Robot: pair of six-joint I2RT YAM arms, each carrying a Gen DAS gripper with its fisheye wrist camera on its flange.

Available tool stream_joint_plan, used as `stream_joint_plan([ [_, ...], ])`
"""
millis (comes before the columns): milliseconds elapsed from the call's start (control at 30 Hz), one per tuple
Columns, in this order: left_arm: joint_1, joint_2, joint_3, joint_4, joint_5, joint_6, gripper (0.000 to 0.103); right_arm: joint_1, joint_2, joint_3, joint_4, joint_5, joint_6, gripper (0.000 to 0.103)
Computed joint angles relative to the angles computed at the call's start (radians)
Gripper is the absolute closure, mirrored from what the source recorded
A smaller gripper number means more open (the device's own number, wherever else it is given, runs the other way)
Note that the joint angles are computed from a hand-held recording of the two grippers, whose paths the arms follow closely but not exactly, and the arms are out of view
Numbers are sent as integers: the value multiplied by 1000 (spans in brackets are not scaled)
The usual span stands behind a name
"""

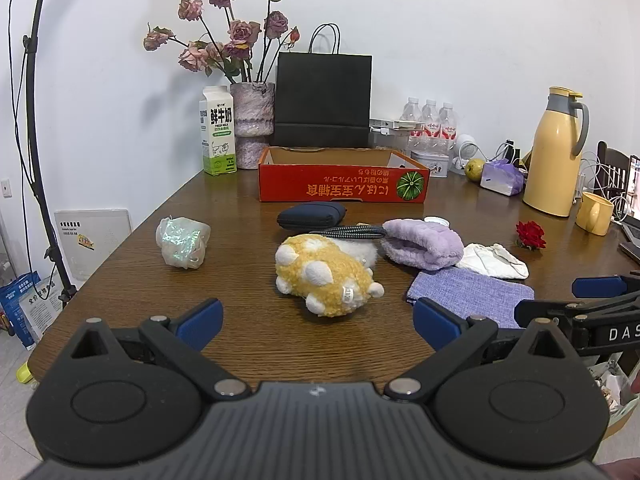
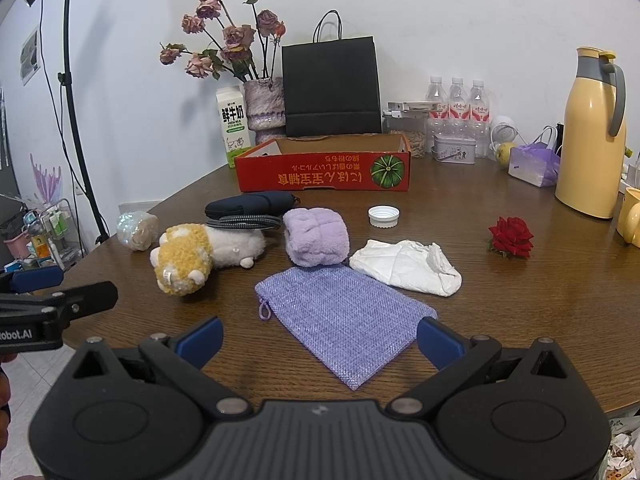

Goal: Organize objects

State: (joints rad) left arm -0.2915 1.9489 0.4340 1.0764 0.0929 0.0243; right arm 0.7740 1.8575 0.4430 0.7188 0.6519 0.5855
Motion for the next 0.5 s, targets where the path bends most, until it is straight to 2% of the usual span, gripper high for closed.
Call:
stream_joint_plan([
  [500,49,-12,11,-13,37,-5,0,-23,-20,-31,22,15,-16,0],
])
